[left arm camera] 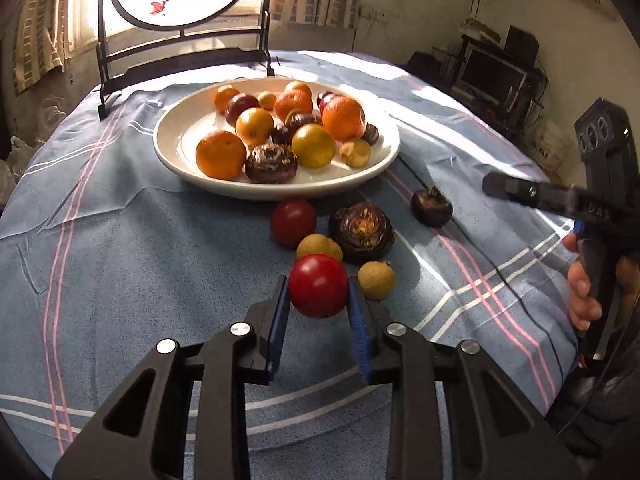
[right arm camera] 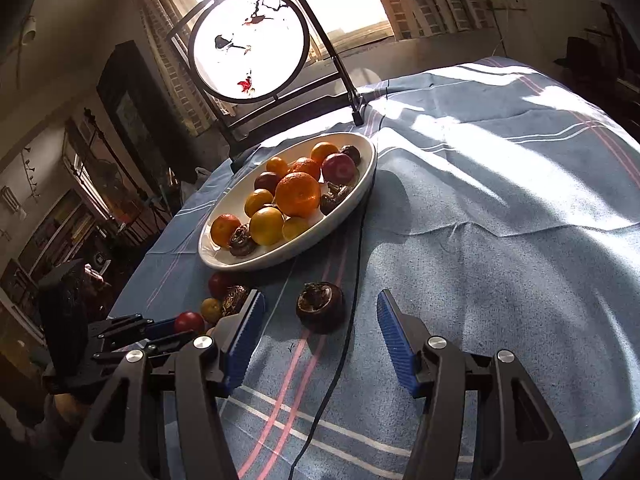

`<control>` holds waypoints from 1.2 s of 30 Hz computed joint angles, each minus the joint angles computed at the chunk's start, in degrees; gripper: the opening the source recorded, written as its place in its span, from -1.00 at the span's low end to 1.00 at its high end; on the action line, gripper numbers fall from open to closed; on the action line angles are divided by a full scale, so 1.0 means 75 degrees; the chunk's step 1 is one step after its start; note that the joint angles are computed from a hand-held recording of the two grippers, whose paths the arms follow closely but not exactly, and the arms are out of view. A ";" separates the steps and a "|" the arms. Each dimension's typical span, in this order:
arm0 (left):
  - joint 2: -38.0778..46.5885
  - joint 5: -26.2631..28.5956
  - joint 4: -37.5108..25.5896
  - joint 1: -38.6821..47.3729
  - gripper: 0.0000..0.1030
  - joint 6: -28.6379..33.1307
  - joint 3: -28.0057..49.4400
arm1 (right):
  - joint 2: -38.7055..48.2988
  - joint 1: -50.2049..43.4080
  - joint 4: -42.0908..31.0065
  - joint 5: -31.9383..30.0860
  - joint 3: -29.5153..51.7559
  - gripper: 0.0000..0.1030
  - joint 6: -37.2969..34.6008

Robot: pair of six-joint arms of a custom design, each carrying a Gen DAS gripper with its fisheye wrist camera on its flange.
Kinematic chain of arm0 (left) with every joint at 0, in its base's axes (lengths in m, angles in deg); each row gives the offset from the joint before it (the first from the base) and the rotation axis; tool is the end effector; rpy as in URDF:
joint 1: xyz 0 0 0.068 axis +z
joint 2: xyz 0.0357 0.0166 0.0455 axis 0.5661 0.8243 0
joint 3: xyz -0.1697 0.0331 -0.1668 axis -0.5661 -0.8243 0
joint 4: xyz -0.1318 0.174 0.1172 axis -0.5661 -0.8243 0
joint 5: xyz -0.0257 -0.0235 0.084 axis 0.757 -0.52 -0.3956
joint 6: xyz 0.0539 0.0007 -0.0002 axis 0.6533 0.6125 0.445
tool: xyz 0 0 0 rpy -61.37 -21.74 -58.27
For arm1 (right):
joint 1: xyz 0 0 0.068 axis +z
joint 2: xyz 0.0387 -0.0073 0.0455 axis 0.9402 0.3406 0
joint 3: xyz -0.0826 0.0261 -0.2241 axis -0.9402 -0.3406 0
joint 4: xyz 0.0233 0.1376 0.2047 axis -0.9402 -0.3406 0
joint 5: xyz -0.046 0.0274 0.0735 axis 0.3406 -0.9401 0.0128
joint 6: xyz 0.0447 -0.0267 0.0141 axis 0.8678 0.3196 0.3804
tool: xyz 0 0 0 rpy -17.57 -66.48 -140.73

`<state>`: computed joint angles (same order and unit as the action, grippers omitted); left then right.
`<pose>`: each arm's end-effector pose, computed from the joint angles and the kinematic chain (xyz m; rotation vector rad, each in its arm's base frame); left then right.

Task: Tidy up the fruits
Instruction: 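Grasp a red tomato-like fruit with the left tool while the right tool grasps a brown dried fruit, then place both held fruits on the white plate and open both tools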

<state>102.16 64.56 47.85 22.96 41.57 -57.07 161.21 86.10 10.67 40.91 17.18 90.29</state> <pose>0.1989 -0.0428 0.1905 0.0808 2.3611 -0.2484 0.2783 0.0965 0.1766 -0.3923 2.3020 0.7560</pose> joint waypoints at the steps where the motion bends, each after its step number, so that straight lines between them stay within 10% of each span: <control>1: -0.0418 0.0012 0.0140 0.0086 -0.46 -0.0079 -0.0223 | 0.0061 0.0059 -0.0108 0.0090 0.0082 0.14 -0.0040; 14: -0.1371 0.0070 0.0503 0.0330 -0.46 -0.0407 -0.0720 | 0.1508 0.1880 -0.1831 0.3193 0.2052 0.12 -0.0738; 17: -0.1408 0.0215 0.0495 0.0453 -0.46 -0.0417 -0.0741 | 0.2117 0.2049 -0.2201 0.3447 0.2672 -0.16 -0.0769; 28: -0.1460 0.0870 0.0293 0.0873 -0.46 -0.0400 -0.0644 | 0.0524 0.1511 -0.1404 0.2398 0.1448 -0.27 -0.0443; 36: 0.1329 0.1398 0.0357 0.1813 -0.46 0.0019 0.1788 | 0.1998 0.1677 -0.2203 0.2226 0.4380 -0.27 -0.0500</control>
